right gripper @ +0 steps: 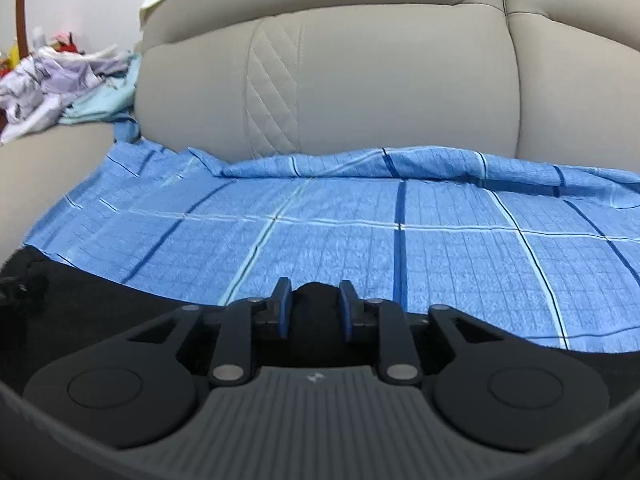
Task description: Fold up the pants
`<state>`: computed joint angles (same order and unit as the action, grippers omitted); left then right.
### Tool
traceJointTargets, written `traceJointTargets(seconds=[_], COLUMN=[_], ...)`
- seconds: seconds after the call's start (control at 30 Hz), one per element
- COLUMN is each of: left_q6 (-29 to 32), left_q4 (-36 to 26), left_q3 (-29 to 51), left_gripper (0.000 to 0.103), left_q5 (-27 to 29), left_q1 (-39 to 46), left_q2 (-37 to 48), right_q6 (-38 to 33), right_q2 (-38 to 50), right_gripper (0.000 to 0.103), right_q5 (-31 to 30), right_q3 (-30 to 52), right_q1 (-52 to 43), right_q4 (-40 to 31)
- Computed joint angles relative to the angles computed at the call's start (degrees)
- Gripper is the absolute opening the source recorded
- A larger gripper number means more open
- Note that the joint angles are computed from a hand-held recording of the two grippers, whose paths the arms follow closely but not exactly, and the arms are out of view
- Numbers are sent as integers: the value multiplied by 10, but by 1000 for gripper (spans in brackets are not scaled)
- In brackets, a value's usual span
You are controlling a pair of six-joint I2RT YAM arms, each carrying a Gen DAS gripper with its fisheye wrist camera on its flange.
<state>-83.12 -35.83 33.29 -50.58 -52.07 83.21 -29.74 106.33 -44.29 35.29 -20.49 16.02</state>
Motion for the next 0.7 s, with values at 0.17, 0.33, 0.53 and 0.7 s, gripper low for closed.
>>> traceJointTargets(seconds=[0.17, 0.33, 0.53, 0.7], left_q6=[-9, -44, -81, -80], left_q4=[20, 0, -34, -41], left_q3=[-13, 9, 44, 55], left_gripper=[37, 41, 43, 44], left_q5=[-28, -52, -65, -64], left_q1=[-24, -45, -50, -48], left_q2=[24, 81, 133, 144], right_q6=[-104, -369, -319, -71], right_q2=[-12, 56, 200, 374], right_gripper=[78, 76, 74, 77], right_q5=[-121, -99, -46, 35], right_q3=[3, 109, 312, 587], right_q1=[-130, -338, -470, -484], right_q4=[-89, -303, -259, -219])
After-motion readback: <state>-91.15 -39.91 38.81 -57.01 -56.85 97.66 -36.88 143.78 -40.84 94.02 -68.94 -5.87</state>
